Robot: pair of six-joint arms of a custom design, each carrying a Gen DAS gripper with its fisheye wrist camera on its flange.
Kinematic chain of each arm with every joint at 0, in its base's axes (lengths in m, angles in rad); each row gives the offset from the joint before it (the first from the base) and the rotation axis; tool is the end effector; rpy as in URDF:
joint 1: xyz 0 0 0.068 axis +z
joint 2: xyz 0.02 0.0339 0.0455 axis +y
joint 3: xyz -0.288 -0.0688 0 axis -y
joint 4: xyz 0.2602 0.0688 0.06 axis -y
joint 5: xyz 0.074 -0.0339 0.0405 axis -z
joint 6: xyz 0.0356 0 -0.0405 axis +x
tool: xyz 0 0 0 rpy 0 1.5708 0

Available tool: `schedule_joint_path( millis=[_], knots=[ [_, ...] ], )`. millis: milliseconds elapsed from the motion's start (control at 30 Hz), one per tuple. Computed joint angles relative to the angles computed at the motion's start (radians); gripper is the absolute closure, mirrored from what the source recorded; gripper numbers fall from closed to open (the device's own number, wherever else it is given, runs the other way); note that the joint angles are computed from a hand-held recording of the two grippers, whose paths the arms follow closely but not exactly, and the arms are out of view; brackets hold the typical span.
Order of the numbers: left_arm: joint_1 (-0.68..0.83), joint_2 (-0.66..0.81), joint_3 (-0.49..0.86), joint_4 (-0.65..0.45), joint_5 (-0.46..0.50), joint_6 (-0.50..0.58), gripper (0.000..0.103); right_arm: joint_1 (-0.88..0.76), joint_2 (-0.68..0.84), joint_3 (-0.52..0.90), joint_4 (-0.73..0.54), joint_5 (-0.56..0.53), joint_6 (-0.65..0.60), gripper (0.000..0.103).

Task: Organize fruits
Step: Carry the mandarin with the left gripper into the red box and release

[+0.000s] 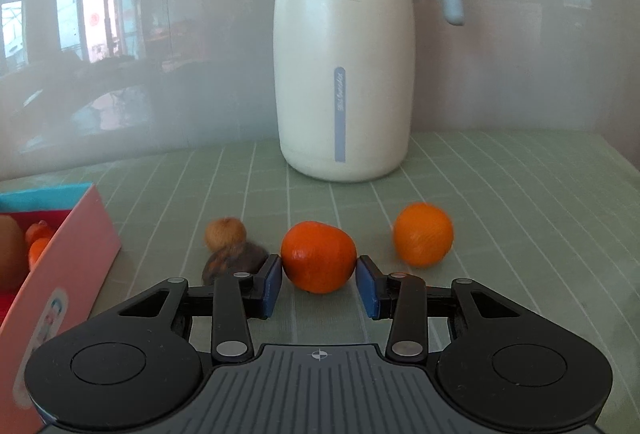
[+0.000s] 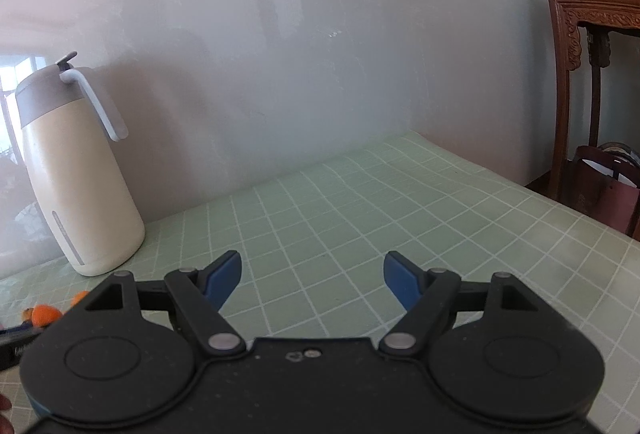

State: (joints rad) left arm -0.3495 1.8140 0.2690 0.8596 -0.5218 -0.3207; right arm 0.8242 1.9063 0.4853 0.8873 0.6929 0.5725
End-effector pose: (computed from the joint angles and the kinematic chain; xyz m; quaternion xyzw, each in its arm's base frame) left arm 0.2290 -0.0646 0.0681 -0.0979 0.8745 0.0840 0.4675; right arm 0.2206 0.2050 0.0855 0.0644 0.8316 0.0738 0.5467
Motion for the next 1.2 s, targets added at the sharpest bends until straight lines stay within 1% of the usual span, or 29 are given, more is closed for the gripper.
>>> schedule_joint_path(
  millis=[133, 233, 400, 567, 667, 733, 800, 867, 933, 1067, 1133, 1200],
  knots=[
    [-0.067, -0.060, -0.061, -0.010, -0.045, -0.016, 0.062, -0.002, -0.009, -0.003, 0.003, -0.003, 0.008, 0.025],
    [-0.121, -0.100, -0.094, -0.014, -0.107, -0.007, 0.062, 0.001, -0.023, -0.019, 0.013, -0.001, 0.014, 0.024],
    [-0.159, -0.080, -0.088, -0.022, -0.165, 0.010, 0.062, -0.002, -0.022, -0.018, -0.002, -0.011, 0.031, 0.024],
    [-0.131, -0.041, -0.060, -0.016, -0.151, 0.007, 0.062, -0.001, -0.020, -0.015, -0.007, -0.004, 0.030, 0.024],
    [-0.103, -0.043, -0.056, -0.012, -0.118, 0.004, 0.062, -0.003, -0.018, -0.009, -0.010, -0.006, 0.026, 0.024],
    [-0.099, -0.045, -0.057, -0.017, -0.113, 0.002, 0.062, 0.000, -0.019, -0.008, -0.011, -0.004, 0.026, 0.024],
    [-0.094, -0.069, -0.070, -0.023, -0.089, -0.006, 0.062, 0.005, -0.026, -0.016, -0.006, -0.001, 0.028, 0.024],
    [-0.113, -0.094, -0.086, -0.025, -0.114, -0.001, 0.062, 0.011, -0.033, -0.022, -0.004, 0.001, 0.033, 0.024],
    [-0.134, -0.148, -0.109, -0.048, -0.137, 0.002, 0.062, 0.020, -0.041, -0.024, -0.009, 0.001, 0.040, 0.024],
    [-0.164, -0.301, -0.168, -0.134, -0.183, 0.001, 0.062, 0.041, -0.048, -0.008, -0.035, 0.003, 0.057, 0.024],
    [-0.160, -0.403, -0.199, -0.197, -0.190, 0.000, 0.062, 0.058, -0.048, 0.004, -0.053, 0.011, 0.065, 0.024],
    [-0.154, -0.536, -0.230, -0.284, -0.201, -0.001, 0.062, 0.074, -0.043, 0.024, -0.079, 0.016, 0.069, 0.024]
  ],
)
